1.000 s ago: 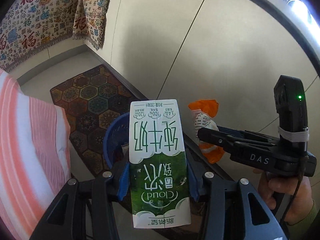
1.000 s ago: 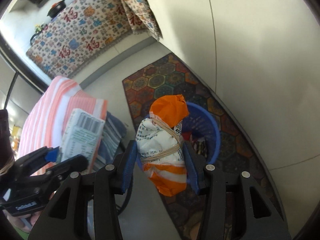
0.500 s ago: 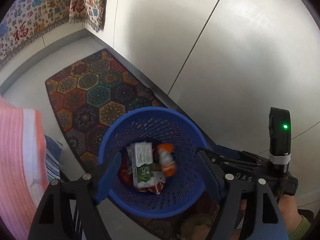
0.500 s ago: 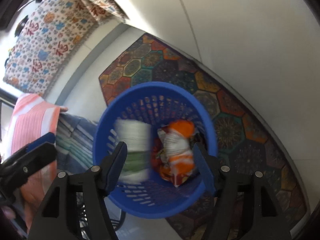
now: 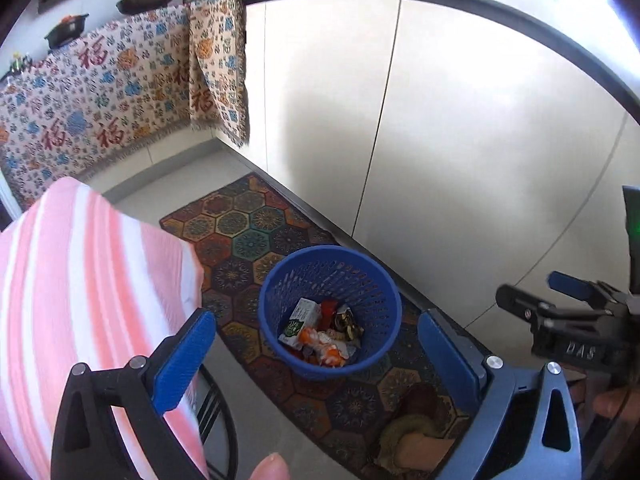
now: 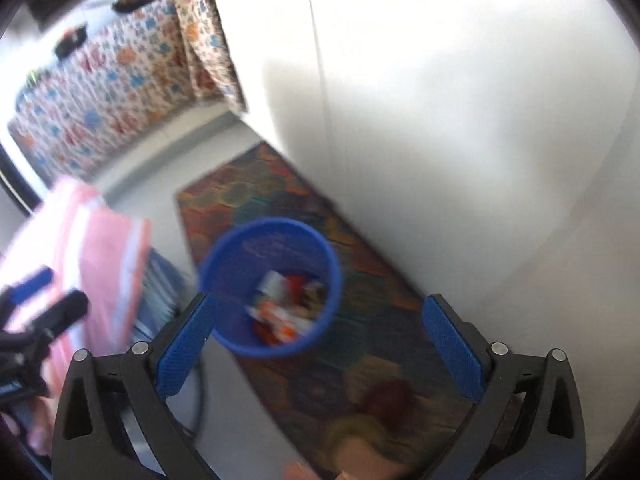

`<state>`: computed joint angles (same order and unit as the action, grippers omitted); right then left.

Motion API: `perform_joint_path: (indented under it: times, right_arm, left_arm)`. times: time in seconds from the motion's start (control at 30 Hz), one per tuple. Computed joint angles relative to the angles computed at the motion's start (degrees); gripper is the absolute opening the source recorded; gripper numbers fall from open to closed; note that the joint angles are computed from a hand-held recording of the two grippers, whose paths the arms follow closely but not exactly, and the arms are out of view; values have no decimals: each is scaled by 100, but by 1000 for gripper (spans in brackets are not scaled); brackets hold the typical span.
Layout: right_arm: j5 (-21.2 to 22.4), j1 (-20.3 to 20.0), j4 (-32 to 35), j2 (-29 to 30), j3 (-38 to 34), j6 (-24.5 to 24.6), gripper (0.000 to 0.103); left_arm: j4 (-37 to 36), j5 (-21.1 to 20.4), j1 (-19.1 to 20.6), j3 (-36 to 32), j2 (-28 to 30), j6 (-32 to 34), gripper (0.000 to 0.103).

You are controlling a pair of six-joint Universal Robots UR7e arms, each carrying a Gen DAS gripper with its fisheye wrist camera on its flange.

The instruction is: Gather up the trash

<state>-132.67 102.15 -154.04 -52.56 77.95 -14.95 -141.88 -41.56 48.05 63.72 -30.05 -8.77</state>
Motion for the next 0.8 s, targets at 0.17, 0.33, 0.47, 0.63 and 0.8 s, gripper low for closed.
perform_joint_path:
  times: [0.17,0.33,0.47,0.63,0.8]
  right_arm:
    - [-144,291,-437,-343,600,-65,103]
    - [-33,457,-640,-526,766,-86,103]
    - [-106,555,-494,-487,731,-36,103]
    - [-174,635,-329,-486,707,23,103]
    - [68,620,-194,-574,783,100,103]
  left_arm:
    - [-68,617,-367,595,-326,-30,103]
    - [-142,709,-570,981,-661,-92,103]
    - [10,646,-617,1151,-907,-441,103]
    - [308,616,-595,1119,-1041,-701,103]
    - [406,658,-578,1122,-1092,-711,103]
